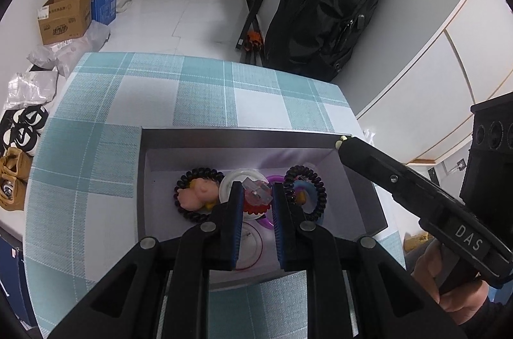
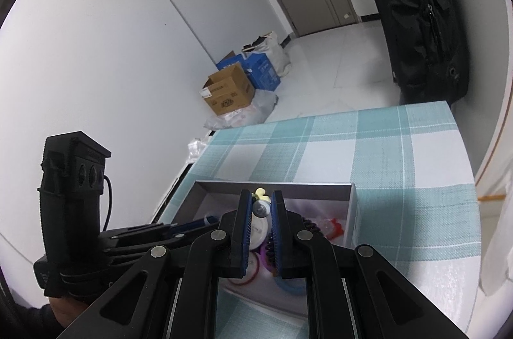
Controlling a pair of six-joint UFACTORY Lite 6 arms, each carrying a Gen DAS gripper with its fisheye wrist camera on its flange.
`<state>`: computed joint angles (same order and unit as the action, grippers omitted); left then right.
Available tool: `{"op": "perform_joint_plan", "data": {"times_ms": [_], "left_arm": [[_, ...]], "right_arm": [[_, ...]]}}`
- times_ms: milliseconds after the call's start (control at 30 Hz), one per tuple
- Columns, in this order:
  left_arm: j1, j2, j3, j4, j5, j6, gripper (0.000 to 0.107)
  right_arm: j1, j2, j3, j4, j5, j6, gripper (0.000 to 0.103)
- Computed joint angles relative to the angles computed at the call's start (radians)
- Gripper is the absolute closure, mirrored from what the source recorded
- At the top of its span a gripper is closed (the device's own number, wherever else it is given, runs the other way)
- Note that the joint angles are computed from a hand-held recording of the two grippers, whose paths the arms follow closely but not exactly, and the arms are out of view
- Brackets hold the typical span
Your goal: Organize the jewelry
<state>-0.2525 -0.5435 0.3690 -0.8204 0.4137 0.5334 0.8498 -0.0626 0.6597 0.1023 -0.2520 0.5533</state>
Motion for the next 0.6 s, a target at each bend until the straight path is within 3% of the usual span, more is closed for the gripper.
{"op": "perform_joint_plan", "data": {"times_ms": [367,433,600], "left_arm": [[0.001,0.030,0.012,-0.057,0.010,0.054,0.094],[-0.031,0.039,0.019,0.019,-0.012,-0.034,0.092],[-0.039,0.004,0.006,0.024,-0.007,-0.036,0.072]], "right_arm": [[-0.008,0.046,0.029,-0.048,0.010,0.050,0.089],[-0.001,0.042,0.029,-0.005,0.011,0.007,0.089],[0.004,0.010,0.007,0.084,0.003,-0.074,0.089]]}}
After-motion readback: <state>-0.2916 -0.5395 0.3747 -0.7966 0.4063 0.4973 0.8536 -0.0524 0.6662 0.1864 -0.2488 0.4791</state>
